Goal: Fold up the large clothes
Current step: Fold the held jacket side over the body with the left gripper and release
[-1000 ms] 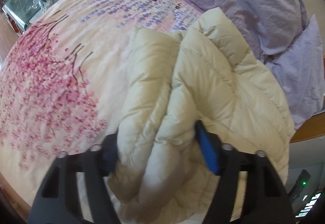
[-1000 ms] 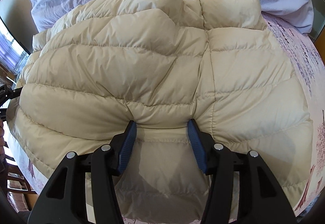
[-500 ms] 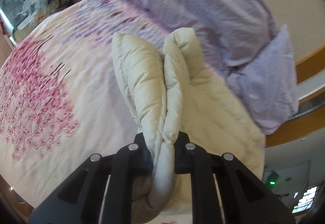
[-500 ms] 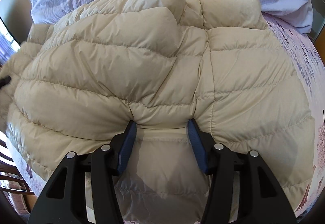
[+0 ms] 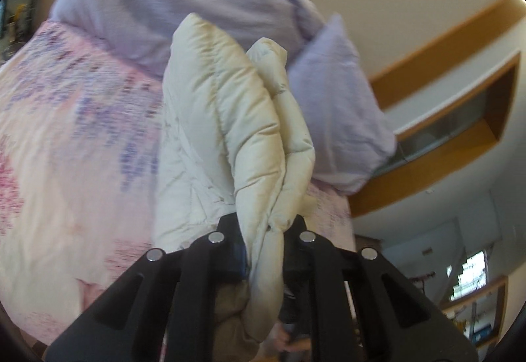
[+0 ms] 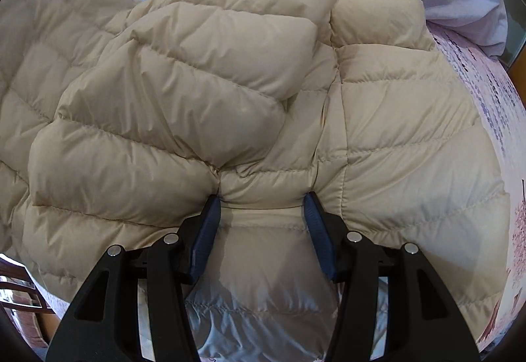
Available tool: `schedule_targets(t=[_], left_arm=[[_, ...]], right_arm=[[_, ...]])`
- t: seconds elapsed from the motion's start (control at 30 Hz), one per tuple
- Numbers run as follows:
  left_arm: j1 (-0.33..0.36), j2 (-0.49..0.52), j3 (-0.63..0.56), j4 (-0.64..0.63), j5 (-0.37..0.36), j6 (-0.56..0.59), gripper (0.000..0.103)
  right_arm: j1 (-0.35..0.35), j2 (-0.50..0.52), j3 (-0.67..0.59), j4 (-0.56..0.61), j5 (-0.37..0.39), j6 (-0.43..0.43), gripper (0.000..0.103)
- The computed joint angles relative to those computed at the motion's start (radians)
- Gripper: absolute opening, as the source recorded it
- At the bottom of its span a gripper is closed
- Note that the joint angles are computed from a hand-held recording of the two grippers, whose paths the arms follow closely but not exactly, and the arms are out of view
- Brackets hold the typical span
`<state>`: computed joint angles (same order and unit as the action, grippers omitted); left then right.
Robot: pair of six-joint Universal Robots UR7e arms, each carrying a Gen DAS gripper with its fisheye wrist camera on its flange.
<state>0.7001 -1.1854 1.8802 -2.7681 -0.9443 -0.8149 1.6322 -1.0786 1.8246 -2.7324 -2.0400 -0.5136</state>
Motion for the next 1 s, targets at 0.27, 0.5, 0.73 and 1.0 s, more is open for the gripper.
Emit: schedule_targets(t=[0.27,0.5,0.73,1.0], left_arm=[[-0.001,0.155,-0.134,-0.022,-0.142,0.051,0.013],[0.022,0.3,-0.247,0.003,-0.241,0.027,0.013],[0.046,0.388,-0.327,0.055,-0.268,0.003,0.013],[0.058,0.468,-0.419,0.133,-0.271,0.004,0.014]], right_arm=[[0.001,0.015,-0.025,0.021,0.011,0.013,0.055],[-0.015,0.003,-0.041,0.059,0.061,0.009,0.055],[-0.061,-0.078,-0.053,0.142,0.137,-0.004,0.055],[-0.094,-0.2,-0.003,0.131,0.078,-0.117,0.055]])
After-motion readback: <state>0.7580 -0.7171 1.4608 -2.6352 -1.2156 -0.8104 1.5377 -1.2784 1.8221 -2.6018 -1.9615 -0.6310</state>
